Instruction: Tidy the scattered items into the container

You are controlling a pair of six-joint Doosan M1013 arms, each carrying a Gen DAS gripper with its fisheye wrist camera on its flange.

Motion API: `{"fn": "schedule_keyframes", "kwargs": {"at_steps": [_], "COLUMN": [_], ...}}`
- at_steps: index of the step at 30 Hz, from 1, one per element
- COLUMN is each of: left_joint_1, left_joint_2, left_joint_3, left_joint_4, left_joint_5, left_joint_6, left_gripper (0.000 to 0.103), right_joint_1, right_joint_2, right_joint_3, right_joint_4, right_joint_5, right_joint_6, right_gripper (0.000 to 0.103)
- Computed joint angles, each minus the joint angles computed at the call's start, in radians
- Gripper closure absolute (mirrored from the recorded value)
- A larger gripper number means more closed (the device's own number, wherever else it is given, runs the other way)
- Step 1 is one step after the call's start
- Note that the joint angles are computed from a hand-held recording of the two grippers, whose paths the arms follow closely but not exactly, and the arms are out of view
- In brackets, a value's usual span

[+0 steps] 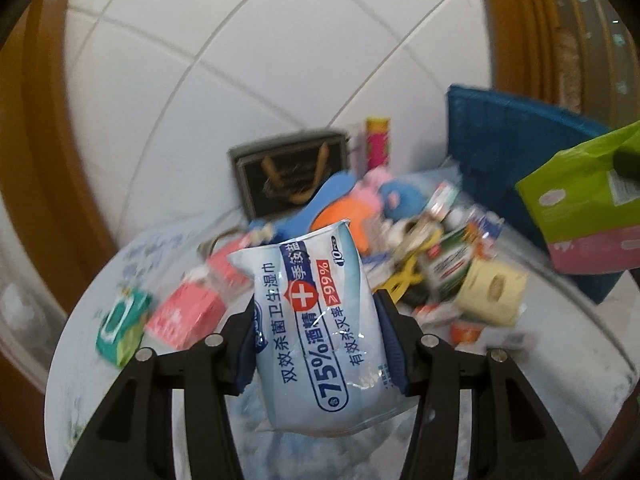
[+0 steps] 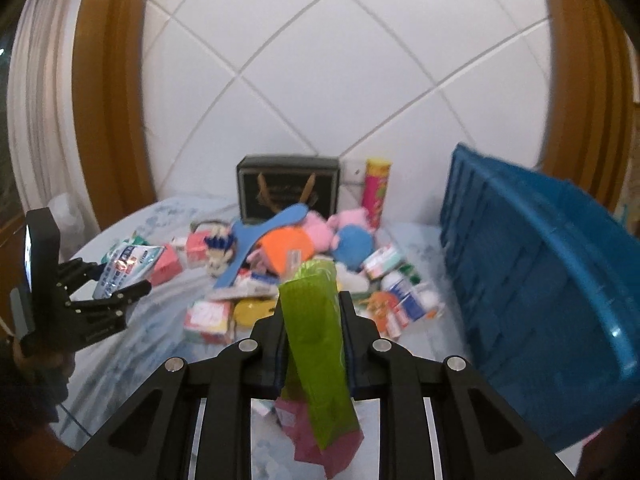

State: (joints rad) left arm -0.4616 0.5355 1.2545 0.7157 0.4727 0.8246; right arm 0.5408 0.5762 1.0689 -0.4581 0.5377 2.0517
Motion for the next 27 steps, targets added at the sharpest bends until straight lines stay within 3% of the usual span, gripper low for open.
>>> {"fn": "schedule_keyframes", "kwargs": {"at_steps": [5,8,11,13,17,20,22,24,26,27], "left_joint_1": [-0.021,-0.035,-0.054,-0.068,-0.083,-0.092,-0.090,-0.091,-0.088,-0.086], "left_joint_2": [0.010,0.025,0.051,0.070,0.093,0.097,0.098,0.092,0.080,0.076], "left_joint_3": [-0.065,-0.119,-0.182,-0.214,-0.241,-0.236,-0.241,-0.231,-0.212,-0.204], "left_joint_4": [-0.062,-0.159,-0.249,-0.285,-0.413,-0.399,-0.414,-0.333,-0.260,-0.223], "left_joint_5": [-0.067,-0.093,-0.100,-0.097,-0.074,-0.083,-0.077,-0.083,-0.088,-0.085], "left_joint_6": [0.112,0.224,0.328,0.368,0.471,0.460,0.465,0.391,0.309,0.267], "left_gripper": [0.052,0.052,0.052,0.052,0.052,0.052,0.052,0.052,0.052,0.052], "right_joint_1": [-0.001,0.000,-0.005,-0.018,-0.053,-0.065,-0.069,-0.074,-0.076,-0.080], "right_joint_2": [-0.048,-0.076,-0.095,-0.090,-0.042,-0.024,-0.016,-0.006,0.008,0.018], "right_joint_3": [0.030,0.042,0.037,0.012,-0.042,-0.047,-0.054,-0.054,-0.047,-0.046], "right_joint_4": [-0.167,-0.302,-0.397,-0.362,-0.141,-0.053,-0.005,0.020,0.011,0.031], "right_joint_5": [-0.013,-0.002,0.021,0.040,0.099,0.142,0.175,0.174,0.163,0.159], "right_joint_6": [0.168,0.286,0.354,0.311,0.115,0.050,0.001,-0.007,0.012,0.013], "right_gripper": [0.082,0.093,0.094,0.095,0.095,0.093,0.080,0.040,0.027,0.027]}}
